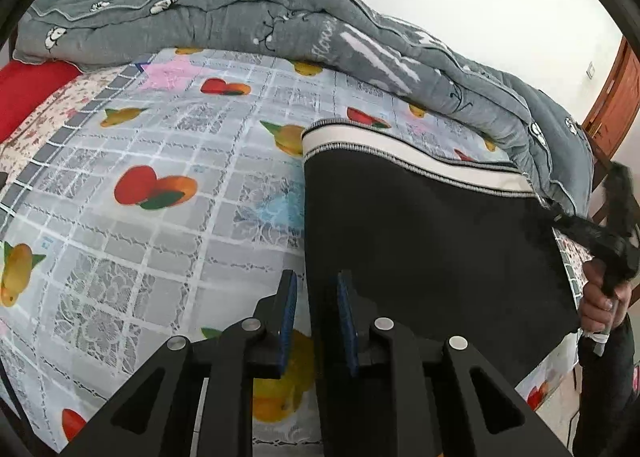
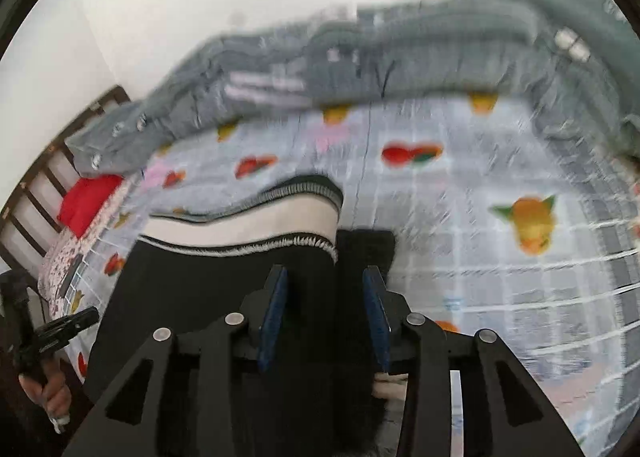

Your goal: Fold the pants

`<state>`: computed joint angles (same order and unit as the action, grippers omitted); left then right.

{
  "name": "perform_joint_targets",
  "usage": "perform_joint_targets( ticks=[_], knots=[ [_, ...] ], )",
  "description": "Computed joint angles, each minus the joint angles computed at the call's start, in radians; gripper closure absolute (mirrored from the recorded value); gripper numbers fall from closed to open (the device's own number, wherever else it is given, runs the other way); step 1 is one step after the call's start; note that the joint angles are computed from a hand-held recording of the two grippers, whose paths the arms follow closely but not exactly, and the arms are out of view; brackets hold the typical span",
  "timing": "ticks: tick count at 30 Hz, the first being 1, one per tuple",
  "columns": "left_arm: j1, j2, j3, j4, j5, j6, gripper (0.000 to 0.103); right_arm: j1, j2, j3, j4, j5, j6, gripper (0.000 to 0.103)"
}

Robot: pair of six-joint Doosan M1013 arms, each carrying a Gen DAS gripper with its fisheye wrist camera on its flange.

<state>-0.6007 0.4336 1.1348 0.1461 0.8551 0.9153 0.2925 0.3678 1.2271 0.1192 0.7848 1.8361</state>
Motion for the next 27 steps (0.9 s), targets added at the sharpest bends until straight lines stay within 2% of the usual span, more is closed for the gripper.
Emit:
perform_joint_targets(
  ticks=[1, 2, 3, 4, 6, 8, 10, 11, 13, 17, 20, 23, 27],
  knots=[
    [0.0, -0.001, -0.002, 0.001, -0.004, -0.004, 0.079, -0.001, 0.016, -0.021, 0.043, 0.039, -0.041, 0.074],
    [0.001, -0.002, -0.003, -0.001, -0.011, -0.006, 0.064, 0.006, 0.016, -0.02, 0.034, 0.038, -0.069, 0.083],
    [0.001, -0.004, 0.0, 0.006, -0.022, -0.013, 0.055, 0.015, 0.008, -0.008, -0.006, 0.012, -0.086, 0.093],
    [-0.002, -0.009, 0.009, 0.028, -0.045, -0.028, 0.049, 0.018, -0.016, 0.026, -0.003, -0.051, -0.152, 0.093],
    [-0.009, -0.019, 0.025, 0.075, -0.087, -0.032, 0.049, -0.001, -0.082, 0.127, 0.144, -0.21, -0.198, 0.093],
    [-0.014, -0.011, 0.009, 0.093, -0.079, -0.019, 0.049, -0.016, -0.101, 0.167, 0.167, -0.246, -0.159, 0.093],
    [-0.014, 0.006, -0.016, 0.08, -0.067, -0.001, 0.049, -0.008, -0.072, 0.144, 0.007, -0.16, -0.031, 0.089],
    [-0.015, 0.019, -0.036, 0.076, -0.054, 0.009, 0.049, -0.007, -0.057, 0.133, -0.032, -0.118, 0.003, 0.084],
    [-0.019, 0.038, -0.067, 0.075, -0.038, 0.028, 0.049, -0.007, -0.065, 0.133, -0.069, -0.119, 0.025, 0.073],
    [-0.024, 0.087, -0.149, 0.069, -0.018, 0.085, 0.049, 0.022, -0.083, 0.11, -0.275, -0.149, 0.161, 0.072],
    [-0.024, 0.135, -0.229, 0.045, 0.004, 0.121, 0.049, 0.04, -0.055, 0.052, -0.303, -0.126, 0.106, 0.073],
    [-0.028, 0.194, -0.323, 0.07, 0.052, 0.13, 0.049, 0.048, -0.021, 0.015, -0.278, -0.113, 0.053, 0.075],
    [-0.033, 0.284, -0.46, 0.081, 0.166, 0.151, 0.049, 0.049, 0.032, -0.021, -0.32, -0.062, 0.086, 0.078]
  ],
)
